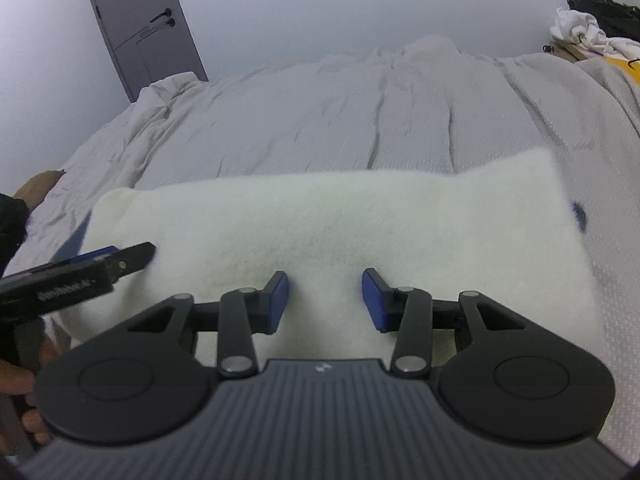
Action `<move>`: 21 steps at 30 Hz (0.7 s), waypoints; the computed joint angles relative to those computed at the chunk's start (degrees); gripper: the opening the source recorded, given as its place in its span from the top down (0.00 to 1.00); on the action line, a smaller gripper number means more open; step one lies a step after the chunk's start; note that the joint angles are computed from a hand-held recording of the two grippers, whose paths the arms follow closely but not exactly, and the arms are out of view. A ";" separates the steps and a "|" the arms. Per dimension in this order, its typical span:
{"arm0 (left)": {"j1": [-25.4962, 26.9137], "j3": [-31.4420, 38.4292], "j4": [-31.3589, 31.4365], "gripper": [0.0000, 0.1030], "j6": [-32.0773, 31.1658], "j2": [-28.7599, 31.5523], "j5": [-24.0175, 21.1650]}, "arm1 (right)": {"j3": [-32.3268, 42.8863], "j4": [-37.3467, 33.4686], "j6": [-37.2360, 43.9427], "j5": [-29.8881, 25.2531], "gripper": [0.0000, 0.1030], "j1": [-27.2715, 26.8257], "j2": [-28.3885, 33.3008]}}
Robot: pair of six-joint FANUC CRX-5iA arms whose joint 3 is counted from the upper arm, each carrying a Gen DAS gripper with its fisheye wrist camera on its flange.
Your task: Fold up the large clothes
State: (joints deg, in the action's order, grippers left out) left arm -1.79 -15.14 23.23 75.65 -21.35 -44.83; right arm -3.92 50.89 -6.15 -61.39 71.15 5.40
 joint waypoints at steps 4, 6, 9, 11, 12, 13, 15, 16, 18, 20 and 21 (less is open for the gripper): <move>2.59 -2.49 4.74 0.26 1.30 -4.60 -3.27 | -1.63 1.17 -2.28 0.72 0.58 0.54 -0.91; 4.30 -3.86 7.37 0.25 1.97 -7.28 -6.10 | -2.27 1.12 -3.82 1.51 0.58 0.44 -1.62; 8.14 -6.51 13.30 0.23 3.97 -9.69 -12.01 | -2.93 1.09 -5.95 2.12 0.58 0.55 -2.42; 10.93 -8.73 17.36 0.23 7.41 -9.81 -16.12 | -3.30 1.24 -6.52 2.27 0.58 0.68 -2.63; 12.02 -9.72 19.16 0.23 8.62 -9.49 -17.41 | -3.32 1.27 -6.72 2.24 0.58 0.75 -2.61; 12.85 -10.49 20.26 0.23 10.36 -8.96 -18.21 | -3.34 1.30 -7.02 2.20 0.58 0.85 -2.59; 14.07 -12.24 22.27 0.23 12.67 -8.33 -17.92 | -3.22 1.25 -7.40 2.19 0.58 0.88 -2.53; 14.67 -13.52 23.81 0.23 13.63 -8.28 -17.14 | -3.30 1.25 -7.75 2.24 0.58 0.93 -2.63; 15.85 -17.04 28.69 0.23 15.21 -8.50 -15.15 | -3.83 1.49 -8.62 2.56 0.58 0.97 -2.95; 16.01 -21.41 35.17 0.23 15.90 -9.15 -11.85 | -4.20 1.68 -9.48 2.96 0.58 0.84 -3.20; 16.05 -22.15 36.27 0.23 16.79 -8.98 -11.25 | -4.31 1.72 -9.78 3.02 0.58 0.81 -3.29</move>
State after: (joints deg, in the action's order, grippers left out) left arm 14.26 -37.29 59.51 92.44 -30.34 -56.08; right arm -8.23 52.62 -15.93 -58.37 71.96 2.11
